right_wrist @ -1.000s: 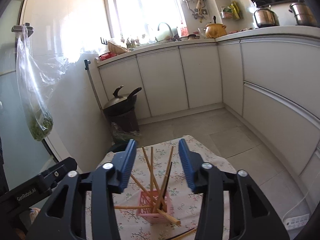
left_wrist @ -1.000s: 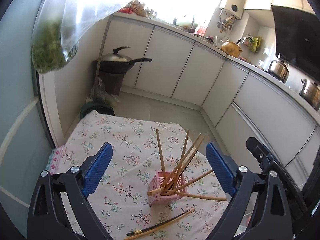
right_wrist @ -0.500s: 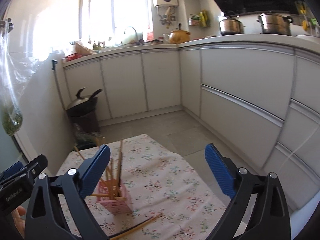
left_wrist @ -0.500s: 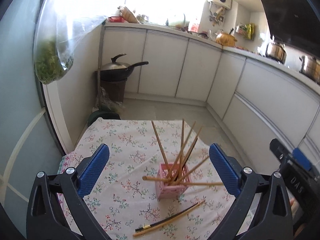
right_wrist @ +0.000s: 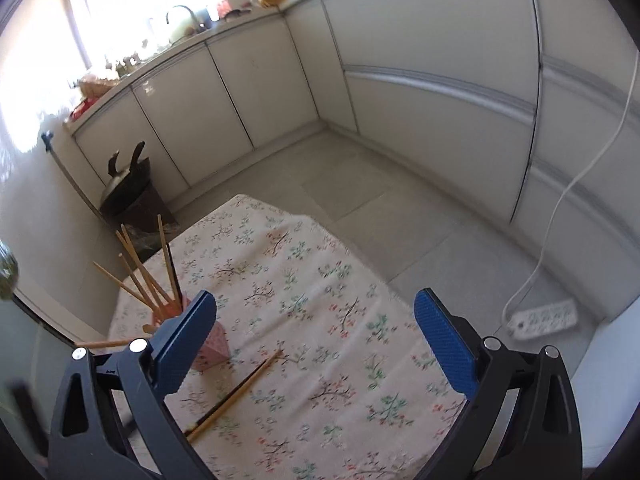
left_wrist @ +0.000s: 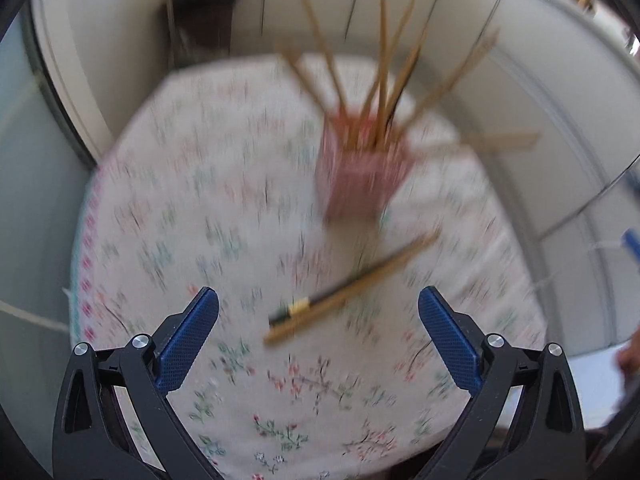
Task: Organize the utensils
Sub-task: 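Lower both open tools toward the chopsticks lying on the cloth, then grasp the dark-tipped chopstick with the left tool while the right tool grasps a wooden one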
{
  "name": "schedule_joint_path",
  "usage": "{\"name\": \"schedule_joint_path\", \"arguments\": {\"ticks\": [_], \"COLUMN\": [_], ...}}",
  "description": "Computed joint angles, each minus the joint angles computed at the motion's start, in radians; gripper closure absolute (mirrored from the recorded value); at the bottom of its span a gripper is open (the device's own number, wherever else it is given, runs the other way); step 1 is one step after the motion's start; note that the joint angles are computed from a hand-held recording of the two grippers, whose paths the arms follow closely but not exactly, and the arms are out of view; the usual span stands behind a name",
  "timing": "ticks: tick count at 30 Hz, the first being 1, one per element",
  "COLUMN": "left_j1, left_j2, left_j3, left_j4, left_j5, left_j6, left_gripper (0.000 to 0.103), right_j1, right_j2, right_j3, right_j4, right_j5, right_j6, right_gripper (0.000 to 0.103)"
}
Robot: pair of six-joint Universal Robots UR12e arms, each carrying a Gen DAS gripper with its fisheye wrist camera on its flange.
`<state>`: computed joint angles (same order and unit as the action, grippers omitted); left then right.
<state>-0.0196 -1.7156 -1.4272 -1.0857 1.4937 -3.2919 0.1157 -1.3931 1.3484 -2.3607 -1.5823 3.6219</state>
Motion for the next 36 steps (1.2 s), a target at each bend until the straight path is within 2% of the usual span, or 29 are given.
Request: {"name": "schedule_joint_path", "arguments": {"ticks": [2, 3, 5, 7, 8, 9, 11, 13, 14, 19, 23, 24, 28, 30, 31, 33, 34, 36], "left_j1": [-0.018, -0.035, -0.06, -0.099, -0.115, -0.146, -0.188, -0.216, -0.221, -0.204, -0.195, -0.194, -0.199, -0.188, -0.182, -0.167, -0.166, -0.169], "left_j2": [-0.011, -0.017, -0.017, -0.008, -0.006, -0.01, -0.028, -0.05, -0.062, -0.136, -0.214, -0.238, -0.291, -0.31, -0.323, -0.34, -0.339, -0.335], "left_j3": [-0.014, -0.018, -0.032, -0.069, -0.082, -0.101, -0.113, -0.11, -0.096, 0.032, 0.162, 0.196, 0.26, 0.296, 0.325, 0.369, 0.369, 0.368], "left_j4": [0.008, 0.012, 0.047, 0.134, 0.164, 0.211, 0.26, 0.308, 0.312, 0.201, 0.012, -0.033, -0.114, -0.186, -0.24, -0.328, -0.329, -0.337], "left_j5": [0.023, 0.046, 0.049, 0.063, 0.08, 0.128, 0.21, 0.253, 0.243, 0.128, 0.062, 0.066, 0.127, 0.098, 0.073, 0.003, 0.0, -0.004], "left_j6": [0.042, 0.089, 0.186, 0.345, 0.404, 0.504, 0.64, 0.724, 0.746, 0.724, 0.734, 0.743, 0.75, 0.731, 0.712, 0.693, 0.689, 0.674], "left_gripper": [0.008, 0.01, 0.01, 0.01, 0.009, 0.009, 0.009, 0.009, 0.009, 0.009, 0.009, 0.009, 0.009, 0.01, 0.012, 0.032, 0.035, 0.05], "right_j1": [-0.02, -0.032, -0.05, -0.071, -0.079, -0.084, -0.095, -0.107, -0.113, -0.141, -0.157, -0.162, -0.178, -0.18, -0.18, -0.18, -0.18, -0.18], "right_j2": [-0.004, -0.006, -0.009, -0.013, -0.016, -0.017, -0.023, -0.026, -0.028, -0.038, -0.042, -0.042, -0.042, -0.041, -0.041, -0.04, -0.04, -0.041], "right_j3": [0.003, 0.005, 0.009, 0.015, 0.021, 0.023, 0.032, 0.037, 0.041, 0.058, 0.064, 0.066, 0.068, 0.069, 0.068, 0.067, 0.066, 0.067], "right_j4": [0.023, 0.04, 0.061, 0.077, 0.079, 0.081, 0.082, 0.082, 0.082, 0.078, 0.082, 0.082, 0.084, 0.082, 0.082, 0.085, 0.086, 0.085], "right_j5": [0.056, 0.091, 0.14, 0.186, 0.197, 0.199, 0.195, 0.203, 0.211, 0.232, 0.237, 0.246, 0.291, 0.303, 0.306, 0.309, 0.311, 0.316], "right_j6": [0.046, 0.073, 0.105, 0.141, 0.154, 0.162, 0.185, 0.208, 0.216, 0.249, 0.263, 0.272, 0.292, 0.293, 0.292, 0.288, 0.287, 0.289], "right_gripper": [0.006, 0.006, 0.006, 0.006, 0.006, 0.006, 0.006, 0.006, 0.006, 0.006, 0.006, 0.006, 0.006, 0.006, 0.006, 0.006, 0.006, 0.006]}}
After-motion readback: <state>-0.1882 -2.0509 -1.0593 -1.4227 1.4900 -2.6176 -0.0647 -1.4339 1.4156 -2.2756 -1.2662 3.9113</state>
